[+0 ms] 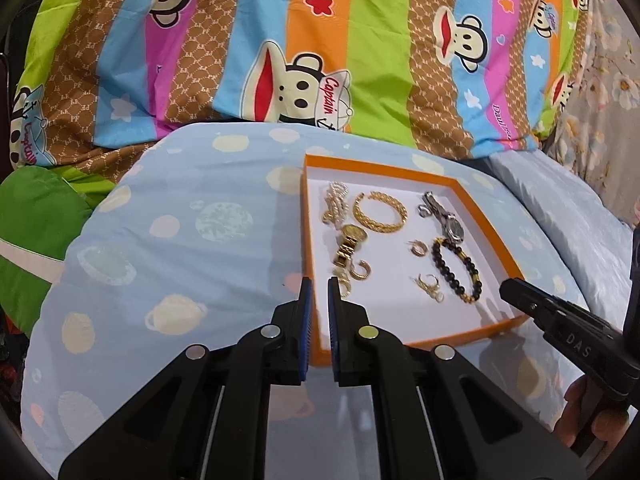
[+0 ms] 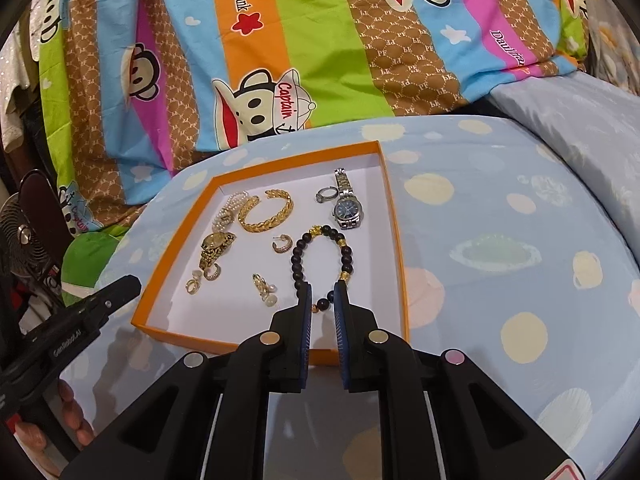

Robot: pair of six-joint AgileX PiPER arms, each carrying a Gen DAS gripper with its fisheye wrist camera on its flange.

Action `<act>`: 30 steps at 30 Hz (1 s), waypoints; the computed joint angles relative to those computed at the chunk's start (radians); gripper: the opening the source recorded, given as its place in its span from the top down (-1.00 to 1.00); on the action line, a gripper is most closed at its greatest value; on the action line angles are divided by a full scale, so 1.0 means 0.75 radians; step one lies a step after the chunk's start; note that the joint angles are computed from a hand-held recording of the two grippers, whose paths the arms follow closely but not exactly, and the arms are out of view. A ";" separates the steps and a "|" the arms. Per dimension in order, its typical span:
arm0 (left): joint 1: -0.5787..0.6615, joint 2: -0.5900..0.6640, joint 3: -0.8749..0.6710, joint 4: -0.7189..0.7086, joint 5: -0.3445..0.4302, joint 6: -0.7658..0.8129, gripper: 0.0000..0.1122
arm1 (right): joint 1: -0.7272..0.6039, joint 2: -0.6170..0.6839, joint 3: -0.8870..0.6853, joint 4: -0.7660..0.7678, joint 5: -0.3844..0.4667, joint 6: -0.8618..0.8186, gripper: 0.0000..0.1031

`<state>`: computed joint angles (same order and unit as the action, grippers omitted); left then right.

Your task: Organize jewelry

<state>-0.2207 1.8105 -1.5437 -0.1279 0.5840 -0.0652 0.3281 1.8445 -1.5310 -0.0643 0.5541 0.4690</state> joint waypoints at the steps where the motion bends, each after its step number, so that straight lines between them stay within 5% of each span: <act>1: -0.007 0.002 0.002 0.005 -0.003 -0.005 0.89 | 0.004 0.002 0.001 -0.005 0.003 0.002 0.76; 11: -0.051 0.036 -0.004 0.136 0.026 -0.067 0.89 | 0.065 -0.014 0.033 -0.132 0.025 0.099 0.76; 24: -0.047 -0.152 0.228 0.083 -0.016 -0.021 0.88 | 0.175 -0.169 0.232 -0.342 0.002 0.323 0.65; 30: -0.090 -0.191 0.203 0.220 -0.059 -0.203 0.39 | 0.185 -0.235 0.277 -0.513 -0.061 0.520 0.29</act>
<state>-0.2882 1.6672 -1.3915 0.0369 0.5401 -0.2178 0.4666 1.6685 -1.3231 -0.4488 0.5084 0.8593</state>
